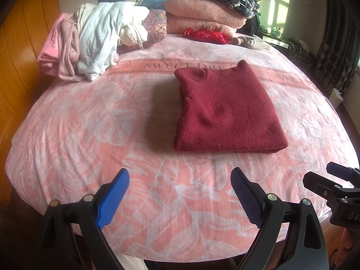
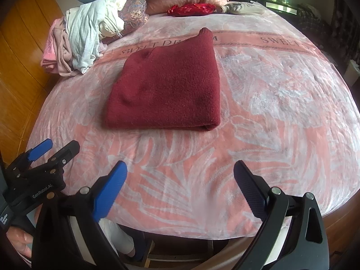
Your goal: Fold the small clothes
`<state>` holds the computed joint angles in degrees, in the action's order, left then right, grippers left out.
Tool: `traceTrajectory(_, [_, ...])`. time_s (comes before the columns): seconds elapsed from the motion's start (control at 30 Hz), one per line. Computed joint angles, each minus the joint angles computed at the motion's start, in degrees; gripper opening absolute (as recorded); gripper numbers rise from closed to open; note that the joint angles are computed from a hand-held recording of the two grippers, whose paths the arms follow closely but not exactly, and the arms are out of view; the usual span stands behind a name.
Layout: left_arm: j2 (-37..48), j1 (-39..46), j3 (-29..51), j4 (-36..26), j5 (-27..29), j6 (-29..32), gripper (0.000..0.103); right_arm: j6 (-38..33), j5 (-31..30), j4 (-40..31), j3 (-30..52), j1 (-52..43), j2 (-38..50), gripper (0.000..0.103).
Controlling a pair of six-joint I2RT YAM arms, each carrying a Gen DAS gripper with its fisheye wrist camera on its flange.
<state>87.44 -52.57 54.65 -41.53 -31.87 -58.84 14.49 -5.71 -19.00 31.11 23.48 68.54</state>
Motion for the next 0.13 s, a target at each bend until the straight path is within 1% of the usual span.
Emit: traceTrajectory(0.13, [-0.3,0.3,-0.4,0.5,0.3,0.5,0.092,0.2,0.2,-0.2,0.1,0.0,-0.2,0.095])
